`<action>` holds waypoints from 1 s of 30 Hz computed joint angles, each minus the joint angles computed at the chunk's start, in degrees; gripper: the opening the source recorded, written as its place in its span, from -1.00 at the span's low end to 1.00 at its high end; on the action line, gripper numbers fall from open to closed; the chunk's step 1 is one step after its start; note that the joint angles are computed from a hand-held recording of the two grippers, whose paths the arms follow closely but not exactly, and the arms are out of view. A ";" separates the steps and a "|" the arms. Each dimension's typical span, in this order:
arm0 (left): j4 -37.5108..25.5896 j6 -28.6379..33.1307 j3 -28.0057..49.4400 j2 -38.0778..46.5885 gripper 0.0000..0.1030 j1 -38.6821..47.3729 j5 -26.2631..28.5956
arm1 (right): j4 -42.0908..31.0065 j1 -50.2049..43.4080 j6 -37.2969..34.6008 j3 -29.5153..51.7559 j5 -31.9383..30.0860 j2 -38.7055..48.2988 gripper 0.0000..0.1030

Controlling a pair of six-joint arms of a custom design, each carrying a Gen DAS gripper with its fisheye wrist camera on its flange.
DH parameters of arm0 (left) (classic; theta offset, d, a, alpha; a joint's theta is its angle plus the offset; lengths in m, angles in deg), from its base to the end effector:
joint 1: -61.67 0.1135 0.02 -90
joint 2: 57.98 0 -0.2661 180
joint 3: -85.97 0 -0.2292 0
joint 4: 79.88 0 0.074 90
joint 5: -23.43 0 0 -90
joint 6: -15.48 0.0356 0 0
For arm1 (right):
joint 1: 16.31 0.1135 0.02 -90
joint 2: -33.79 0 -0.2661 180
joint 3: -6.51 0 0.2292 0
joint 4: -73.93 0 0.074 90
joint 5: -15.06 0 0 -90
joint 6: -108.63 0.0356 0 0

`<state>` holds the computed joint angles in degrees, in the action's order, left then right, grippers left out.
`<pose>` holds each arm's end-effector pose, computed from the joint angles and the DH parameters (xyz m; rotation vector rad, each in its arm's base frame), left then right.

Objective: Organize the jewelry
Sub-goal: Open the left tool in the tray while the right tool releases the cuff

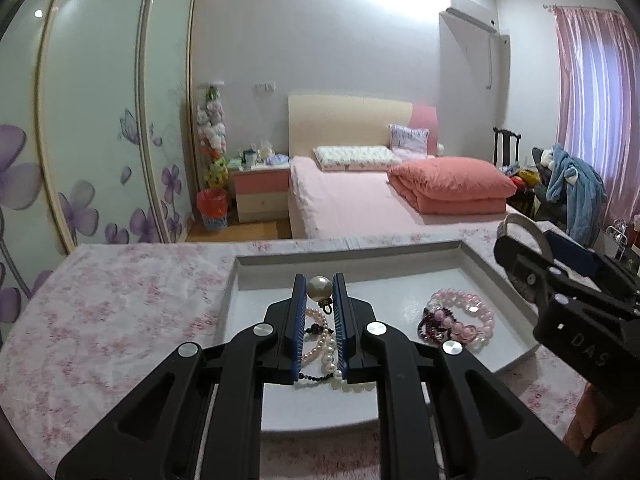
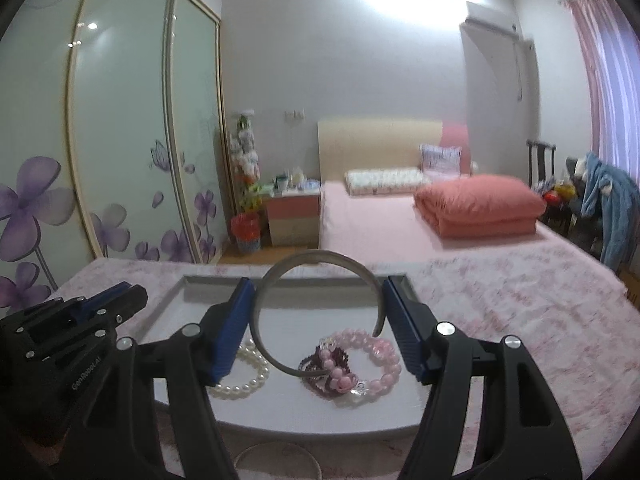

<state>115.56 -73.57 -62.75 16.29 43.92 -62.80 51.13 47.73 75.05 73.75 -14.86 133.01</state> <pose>0.2018 -0.0670 0.1627 0.3751 2.0253 -0.2494 0.1634 0.2652 0.1798 0.2285 1.9774 -0.0227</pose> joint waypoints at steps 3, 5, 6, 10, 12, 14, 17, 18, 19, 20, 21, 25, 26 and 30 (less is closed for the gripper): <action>1.22 -0.43 2.04 5.84 -0.73 0.51 1.10 | 4.25 -3.62 -1.67 -1.11 -5.83 1.39 0.24; 0.67 -1.05 3.83 9.41 -0.73 0.98 2.42 | 6.57 -6.25 -2.42 -1.04 -10.23 2.92 0.24; 0.50 -1.05 4.49 10.95 -0.73 1.14 2.90 | 7.31 -7.08 -2.43 -1.17 -11.98 3.46 0.24; -0.43 -1.25 6.43 14.75 -0.73 0.97 3.58 | 9.22 -10.41 -2.30 -1.06 -18.19 5.56 0.25; -1.09 -1.54 7.12 15.88 -0.73 0.95 4.17 | 9.64 -11.50 -1.49 -0.86 -20.82 6.67 0.26; -1.77 -1.80 7.71 16.81 -0.71 1.31 5.20 | 10.54 -12.24 -0.54 -1.39 -22.63 7.00 0.27; -2.86 -1.92 8.64 17.66 -0.44 2.26 6.43 | 11.87 -12.58 0.54 -3.03 -23.07 6.00 0.32; -2.80 -1.96 8.57 17.51 -0.41 2.59 6.52 | 11.83 -12.46 0.74 -3.39 -22.60 5.50 0.32; -2.98 -1.97 8.28 16.69 -0.41 2.99 6.61 | 11.74 -12.15 1.00 -4.00 -21.87 4.62 0.32; -3.43 -1.91 8.01 15.69 -0.41 3.52 7.04 | 11.82 -12.03 1.11 -4.84 -21.40 3.58 0.32; -4.11 -1.85 7.55 14.13 -0.41 4.37 7.65 | 11.75 -11.70 1.44 -5.60 -20.84 2.60 0.32; -6.99 -1.85 6.73 8.80 -0.41 8.06 10.36 | 9.65 -9.81 3.19 -7.91 -18.36 -1.35 0.32; -8.16 -1.86 6.47 7.08 -0.41 9.42 11.43 | 8.76 -9.24 3.71 -8.21 -17.81 -2.11 0.32; -12.63 -1.47 6.49 2.02 -0.41 13.29 14.24 | 5.06 -6.81 5.99 -8.95 -16.37 -4.54 0.32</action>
